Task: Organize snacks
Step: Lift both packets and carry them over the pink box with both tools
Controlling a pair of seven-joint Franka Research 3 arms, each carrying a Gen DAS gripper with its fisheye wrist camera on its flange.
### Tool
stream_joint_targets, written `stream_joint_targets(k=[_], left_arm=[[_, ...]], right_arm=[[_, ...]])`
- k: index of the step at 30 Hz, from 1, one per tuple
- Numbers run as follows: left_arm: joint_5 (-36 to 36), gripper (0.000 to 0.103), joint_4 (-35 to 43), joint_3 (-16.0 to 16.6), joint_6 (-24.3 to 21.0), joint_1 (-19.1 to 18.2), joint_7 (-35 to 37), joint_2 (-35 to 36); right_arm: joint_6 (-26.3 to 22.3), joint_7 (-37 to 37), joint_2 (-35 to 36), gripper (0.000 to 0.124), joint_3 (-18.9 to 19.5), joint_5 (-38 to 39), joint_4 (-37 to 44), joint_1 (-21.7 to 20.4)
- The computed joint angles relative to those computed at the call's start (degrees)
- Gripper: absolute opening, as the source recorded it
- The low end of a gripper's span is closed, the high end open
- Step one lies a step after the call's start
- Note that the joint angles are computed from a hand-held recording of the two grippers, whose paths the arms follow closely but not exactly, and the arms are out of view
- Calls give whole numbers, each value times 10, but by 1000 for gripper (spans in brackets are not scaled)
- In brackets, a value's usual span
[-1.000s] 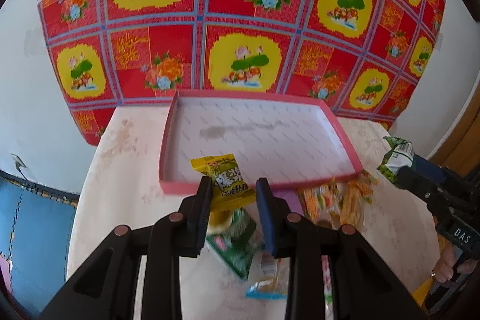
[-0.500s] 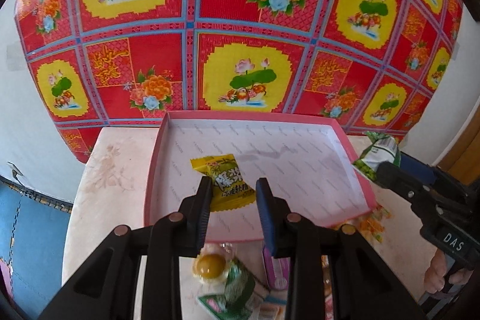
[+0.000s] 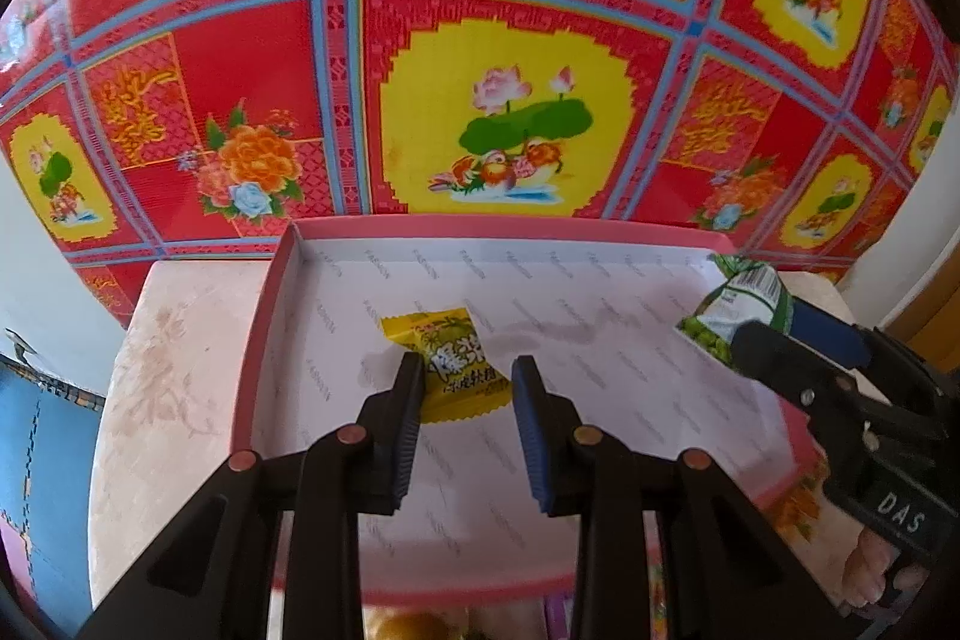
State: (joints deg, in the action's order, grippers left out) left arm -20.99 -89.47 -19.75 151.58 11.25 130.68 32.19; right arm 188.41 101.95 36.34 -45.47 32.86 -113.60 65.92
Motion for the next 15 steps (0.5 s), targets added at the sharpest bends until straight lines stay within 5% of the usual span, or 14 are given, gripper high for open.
stream_joint_targets(k=[15], left_arm=[[50,31,52,8,-22,-19,-40,51]], right_arm=[[-37,68,30,59,28,-78,45,-55]])
